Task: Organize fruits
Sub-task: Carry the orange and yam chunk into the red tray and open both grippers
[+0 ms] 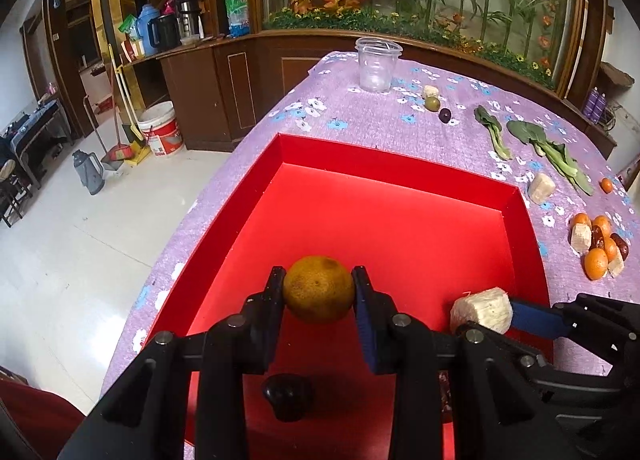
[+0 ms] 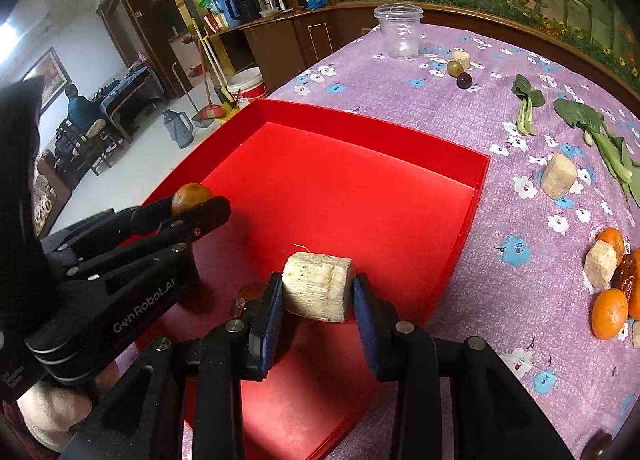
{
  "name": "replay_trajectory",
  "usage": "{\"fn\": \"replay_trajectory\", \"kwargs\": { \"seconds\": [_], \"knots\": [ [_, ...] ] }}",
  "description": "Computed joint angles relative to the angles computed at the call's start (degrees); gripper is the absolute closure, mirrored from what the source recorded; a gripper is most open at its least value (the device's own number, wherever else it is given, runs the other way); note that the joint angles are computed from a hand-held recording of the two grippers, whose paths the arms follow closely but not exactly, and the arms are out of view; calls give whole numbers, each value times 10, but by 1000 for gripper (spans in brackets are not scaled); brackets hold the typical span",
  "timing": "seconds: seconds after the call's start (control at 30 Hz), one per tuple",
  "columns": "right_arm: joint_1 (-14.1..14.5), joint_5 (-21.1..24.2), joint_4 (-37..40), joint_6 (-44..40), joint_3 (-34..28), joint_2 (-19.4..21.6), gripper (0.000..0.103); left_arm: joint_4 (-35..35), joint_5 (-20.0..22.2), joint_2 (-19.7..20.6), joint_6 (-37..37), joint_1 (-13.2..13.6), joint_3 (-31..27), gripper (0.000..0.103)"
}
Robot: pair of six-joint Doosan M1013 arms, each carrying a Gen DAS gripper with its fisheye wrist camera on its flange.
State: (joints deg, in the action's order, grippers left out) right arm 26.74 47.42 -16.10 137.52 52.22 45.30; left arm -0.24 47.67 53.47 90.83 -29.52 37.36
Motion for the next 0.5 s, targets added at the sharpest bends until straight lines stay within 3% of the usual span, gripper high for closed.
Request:
{"fn": "replay_trajectory", "kwargs": {
  "seconds": [0.4,0.5],
  "knots": [
    [4,3,-12,-11,-4,3,64,38,-45,-21,-27,-4,38,69],
    [5,1,-15,-14,-5,3,64,48,-64,-29,-35,-5,51,56]
  ]
}}
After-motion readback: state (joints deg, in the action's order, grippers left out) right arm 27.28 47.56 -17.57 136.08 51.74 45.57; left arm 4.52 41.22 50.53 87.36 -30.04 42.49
